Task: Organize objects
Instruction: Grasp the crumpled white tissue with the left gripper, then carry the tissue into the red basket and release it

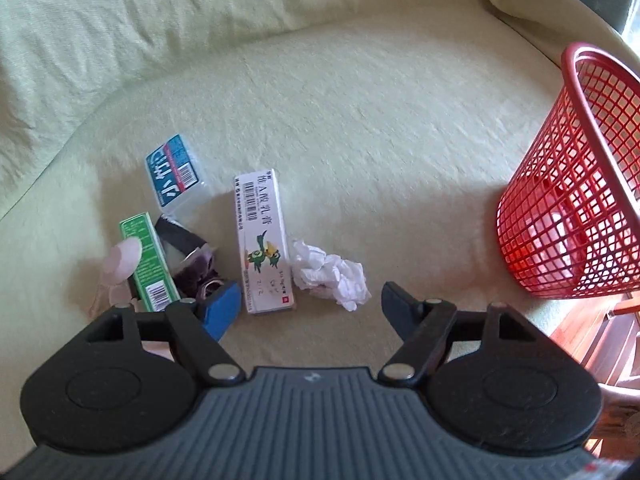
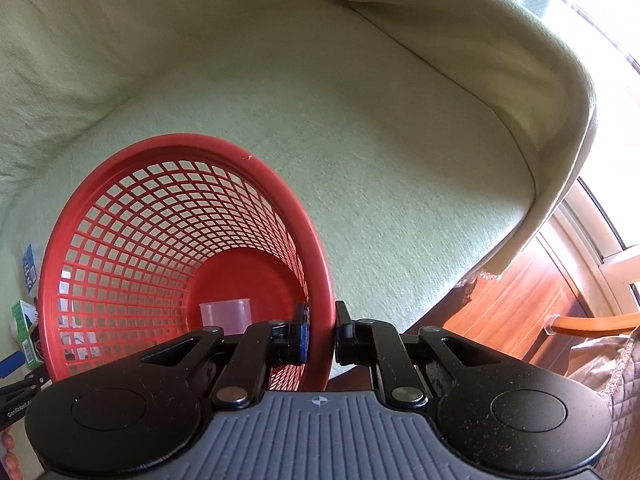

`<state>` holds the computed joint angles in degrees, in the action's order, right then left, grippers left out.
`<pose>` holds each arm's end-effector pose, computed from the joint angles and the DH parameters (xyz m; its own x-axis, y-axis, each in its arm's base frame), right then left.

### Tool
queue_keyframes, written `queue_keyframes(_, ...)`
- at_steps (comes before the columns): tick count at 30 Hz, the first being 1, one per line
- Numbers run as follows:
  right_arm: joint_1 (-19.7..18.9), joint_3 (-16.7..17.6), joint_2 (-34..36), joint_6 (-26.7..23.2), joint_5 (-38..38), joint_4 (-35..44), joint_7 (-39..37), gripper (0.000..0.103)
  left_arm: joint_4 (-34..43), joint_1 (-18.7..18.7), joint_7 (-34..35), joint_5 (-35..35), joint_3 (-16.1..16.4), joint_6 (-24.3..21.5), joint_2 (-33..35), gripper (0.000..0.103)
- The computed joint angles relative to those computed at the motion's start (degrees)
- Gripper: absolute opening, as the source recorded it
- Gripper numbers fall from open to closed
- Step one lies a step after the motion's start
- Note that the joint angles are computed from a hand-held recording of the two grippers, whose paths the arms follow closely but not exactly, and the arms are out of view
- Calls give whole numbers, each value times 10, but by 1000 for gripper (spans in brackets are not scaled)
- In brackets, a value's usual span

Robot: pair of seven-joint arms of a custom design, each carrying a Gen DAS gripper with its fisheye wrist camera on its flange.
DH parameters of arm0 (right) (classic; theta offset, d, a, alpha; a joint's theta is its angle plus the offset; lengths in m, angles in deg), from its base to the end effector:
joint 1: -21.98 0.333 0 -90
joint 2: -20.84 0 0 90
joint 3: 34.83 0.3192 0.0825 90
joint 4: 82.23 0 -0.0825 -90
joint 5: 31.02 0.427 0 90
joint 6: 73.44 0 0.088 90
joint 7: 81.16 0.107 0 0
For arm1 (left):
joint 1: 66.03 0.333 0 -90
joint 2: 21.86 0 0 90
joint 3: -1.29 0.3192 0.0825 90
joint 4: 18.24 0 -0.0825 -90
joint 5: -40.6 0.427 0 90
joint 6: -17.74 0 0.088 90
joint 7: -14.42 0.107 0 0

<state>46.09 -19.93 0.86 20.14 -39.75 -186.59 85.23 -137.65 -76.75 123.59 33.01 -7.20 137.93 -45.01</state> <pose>0.3779 0.3172 0.6894 -0.6036 -0.7925 -0.0870 -0.7528 0.6024 -0.2654 0.4750 -0.1842 0.6298 -0.5755 -0.8154 -0.0622 -0.7331 0.5481 -0.4027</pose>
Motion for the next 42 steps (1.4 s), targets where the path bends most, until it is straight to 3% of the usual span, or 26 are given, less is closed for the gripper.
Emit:
queue_keyframes(3,1,1,1,-1,-1,1,-7,9,-2,-6,24,7,-5,20,22,72)
queue_keyframes(8,2,3,1,-3,-7,3,-5,9,1,-7,25,25,-17,25,54,61)
queue_keyframes(10,3,2,-2,-2,-7,-1,-6,9,3,-6,15,38,-22,21,64,45)
queue_keyframes(12,3,2,-3,-1,-6,-3,-8,9,-3,-8,10,42,-24,36,63,44)
queue_keyframes(13,3,1,-7,2,-5,-8,-10,9,-2,-10,10,41,-24,32,63,36)
queue_keyframes(19,2,3,-8,2,-3,-9,-10,9,6,-9,-29,59,-29,16,60,22)
queue_keyframes(24,2,3,-2,-3,-4,-2,-15,9,47,-8,-66,76,-34,-39,57,20)
queue_keyframes(33,5,2,-2,-1,-9,-3,-31,9,176,-21,-93,24,-29,-141,64,20)
queue_keyframes(38,5,2,-1,0,-7,-1,-38,9,230,-42,-66,-18,-36,-162,80,21)
queue_keyframes(42,6,3,4,-1,-9,5,-45,9,251,-58,-48,-47,-43,-150,90,23)
